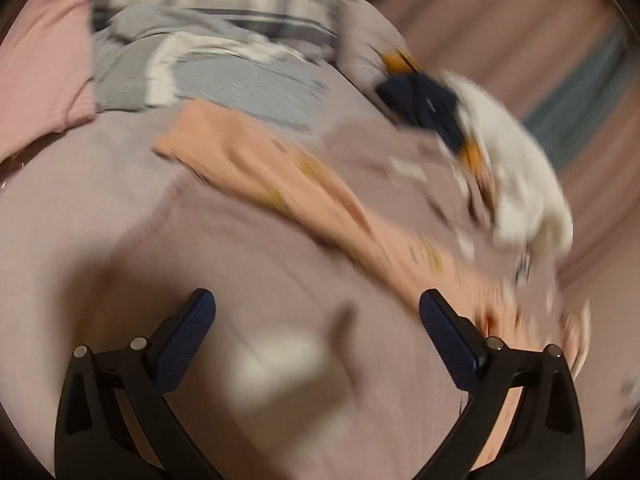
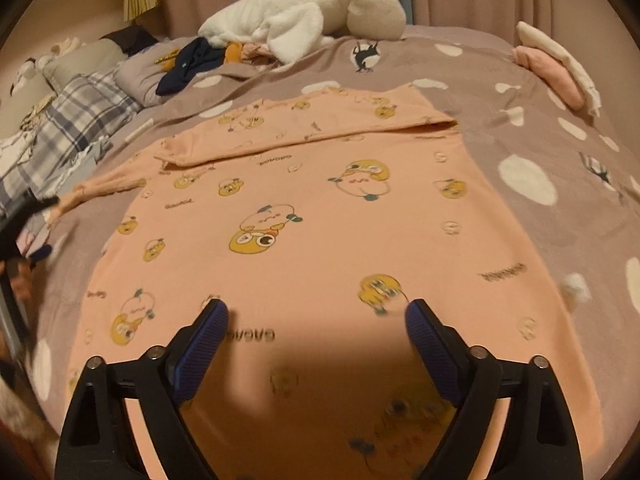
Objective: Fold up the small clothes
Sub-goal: 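Grasp the other sleeve cuff with the left tool, then fold the held sleeve across the garment body with the left tool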
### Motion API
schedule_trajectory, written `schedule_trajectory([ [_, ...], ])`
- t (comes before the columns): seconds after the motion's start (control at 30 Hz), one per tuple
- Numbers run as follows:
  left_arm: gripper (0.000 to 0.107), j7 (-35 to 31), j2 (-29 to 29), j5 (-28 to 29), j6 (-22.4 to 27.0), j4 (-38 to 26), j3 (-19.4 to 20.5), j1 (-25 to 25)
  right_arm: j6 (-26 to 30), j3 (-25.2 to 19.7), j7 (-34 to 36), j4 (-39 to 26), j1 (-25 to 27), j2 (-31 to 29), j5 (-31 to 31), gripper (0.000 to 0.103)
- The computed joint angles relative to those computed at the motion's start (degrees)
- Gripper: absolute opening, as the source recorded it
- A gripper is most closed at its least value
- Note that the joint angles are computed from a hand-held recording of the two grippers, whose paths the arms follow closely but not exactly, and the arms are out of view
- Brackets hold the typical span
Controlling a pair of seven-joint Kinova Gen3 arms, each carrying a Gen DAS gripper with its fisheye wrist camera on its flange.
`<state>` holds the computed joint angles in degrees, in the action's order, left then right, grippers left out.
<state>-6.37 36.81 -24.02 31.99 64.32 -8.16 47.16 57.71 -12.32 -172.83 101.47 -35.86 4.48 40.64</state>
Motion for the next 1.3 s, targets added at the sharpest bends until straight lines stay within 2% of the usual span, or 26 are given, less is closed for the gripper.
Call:
schedule_trajectory([
  [0.03, 0.101, 2.3, -0.3, 0.5, -2.3, 1.6, -1.3, -0.6, 0.5, 0.1, -0.5, -0.3, -0.3, 1.1, 1.0, 0.093],
  [0.1, 0.101, 7.0, -0.8, 0.3, -7.0, 4.0, -1.9, -2.1, 0.0, 0.4, 0.2, -0.3, -0.4, 2.0, 1.6, 0.102],
  [0.13, 0.101, 9.3, -1.1, -0.3, -9.3, 5.1, -1.8, -2.9, -1.3, 0.6, 1.0, 0.1, -0.2, 1.8, 1.3, 0.103],
  [0.2, 0.101, 12.0, -1.5, 0.3, -14.0, 7.2, -4.4, -2.1, -4.3, 1.2, 1.4, 1.5, 0.6, 0.8, 0.7, 0.103],
  [0.3, 0.1, 9.4, -1.7, 4.5, -19.6, 9.3, -4.8, -3.2, -8.8, 1.3, -0.5, 4.3, 1.8, -1.3, 0.8, 0.103],
  [0.37, 0.094, 8.8, -1.6, 8.6, -21.0, 10.0, -8.3, -1.2, -9.5, 0.8, -1.5, 5.0, 2.2, -1.6, 1.3, 0.103],
  [0.47, 0.07, 10.6, -2.4, 13.0, -25.5, 14.0, -10.9, -0.6, -7.0, 0.0, -1.0, 3.6, 1.8, -0.6, 1.3, 0.103],
  [0.53, 0.04, 10.8, -3.0, 16.3, -30.2, 17.4, -9.3, -3.0, -5.0, 0.0, -0.1, 2.4, 1.3, 0.4, 1.2, 0.103],
  [0.57, 0.031, 11.4, -3.1, 18.2, -32.5, 19.2, -8.9, -3.6, -4.4, 0.1, 0.1, 2.0, 1.0, 0.6, 1.2, 0.103],
  [0.6, 0.015, 11.7, -3.2, 19.9, -34.8, 20.8, -8.7, -4.1, -4.7, 0.4, 0.6, 2.0, 1.1, 0.6, 1.0, 0.103],
  [0.63, 0.01, 12.0, -3.4, 21.4, -37.0, 22.5, -7.5, -5.1, -4.9, 0.5, 0.4, 2.2, 1.0, 0.4, 1.0, 0.103],
  [0.67, 0.01, 12.1, -3.7, 22.1, -38.2, 23.1, -6.6, -5.8, -5.4, 0.7, 0.4, 2.5, 1.1, 0.2, 1.0, 0.103],
  [0.73, 0.011, 10.0, -4.1, 24.0, -37.8, 23.2, -8.0, -4.5, -6.0, 0.7, 0.2, 2.9, 1.3, -0.1, 1.0, 0.103],
  [0.87, 0.009, 5.8, -2.9, 26.3, -29.3, 18.5, -15.1, 1.2, -5.9, 0.7, 0.3, 3.0, 1.3, -0.2, 1.0, 0.103],
  [0.93, 0.009, 4.4, -2.6, 27.1, -27.2, 17.6, -17.0, 2.5, -6.1, 0.7, 0.2, 3.0, 1.4, -0.2, 1.0, 0.103],
  [1.1, 0.009, 2.4, -2.3, 27.4, -25.3, 16.3, -18.5, 3.2, -6.3, 0.7, 0.4, 3.0, 1.6, -0.1, 1.0, 0.103],
  [1.2, 0.008, 2.9, -1.6, 26.1, -23.0, 15.0, -21.9, 5.7, -6.4, 0.7, 0.5, 3.0, 1.6, -0.1, 0.9, 0.103],
  [1.3, 0.008, 4.8, -1.4, 24.2, -25.9, 16.1, -25.3, 8.4, -6.5, 0.7, 0.5, 3.0, 1.6, -0.1, 0.9, 0.103],
])
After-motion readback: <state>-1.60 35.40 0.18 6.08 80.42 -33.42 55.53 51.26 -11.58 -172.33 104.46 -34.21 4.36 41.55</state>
